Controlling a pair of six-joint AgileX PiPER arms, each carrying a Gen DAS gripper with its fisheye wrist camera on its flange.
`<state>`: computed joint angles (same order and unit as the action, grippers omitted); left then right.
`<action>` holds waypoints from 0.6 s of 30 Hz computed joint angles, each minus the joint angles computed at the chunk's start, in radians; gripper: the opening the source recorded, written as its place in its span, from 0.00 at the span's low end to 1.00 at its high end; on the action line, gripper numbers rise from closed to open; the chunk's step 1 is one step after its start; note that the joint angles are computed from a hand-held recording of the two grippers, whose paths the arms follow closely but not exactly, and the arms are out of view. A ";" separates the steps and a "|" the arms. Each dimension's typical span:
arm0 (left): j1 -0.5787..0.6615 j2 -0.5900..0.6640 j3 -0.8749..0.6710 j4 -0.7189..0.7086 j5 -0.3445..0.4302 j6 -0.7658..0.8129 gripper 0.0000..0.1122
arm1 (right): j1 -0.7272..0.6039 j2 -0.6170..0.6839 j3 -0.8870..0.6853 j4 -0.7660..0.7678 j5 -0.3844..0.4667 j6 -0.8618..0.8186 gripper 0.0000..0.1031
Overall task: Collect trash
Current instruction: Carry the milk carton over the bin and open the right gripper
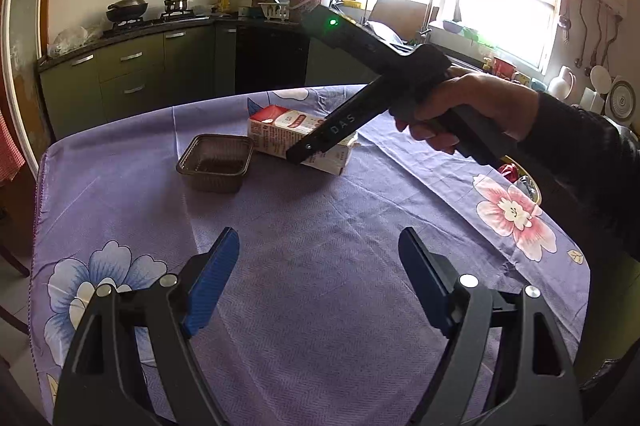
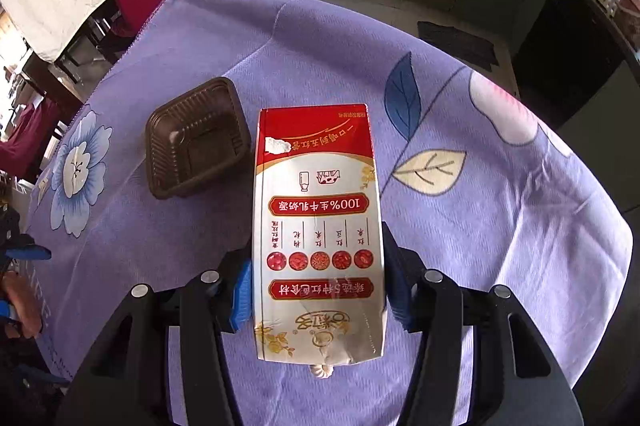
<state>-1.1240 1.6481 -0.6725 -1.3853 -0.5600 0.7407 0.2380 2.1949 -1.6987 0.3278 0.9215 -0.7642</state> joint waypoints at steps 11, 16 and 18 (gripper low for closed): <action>-0.039 0.052 -0.054 -0.072 -0.012 0.117 0.69 | -0.318 -0.366 0.425 0.117 -0.030 -0.218 0.52; -0.054 0.059 -0.065 -0.089 -0.020 0.147 0.69 | -0.585 -0.414 0.437 0.100 -0.010 -0.214 0.52; -0.054 0.057 -0.065 -0.087 -0.019 0.143 0.69 | -0.674 -0.390 0.410 0.048 -0.029 -0.163 0.52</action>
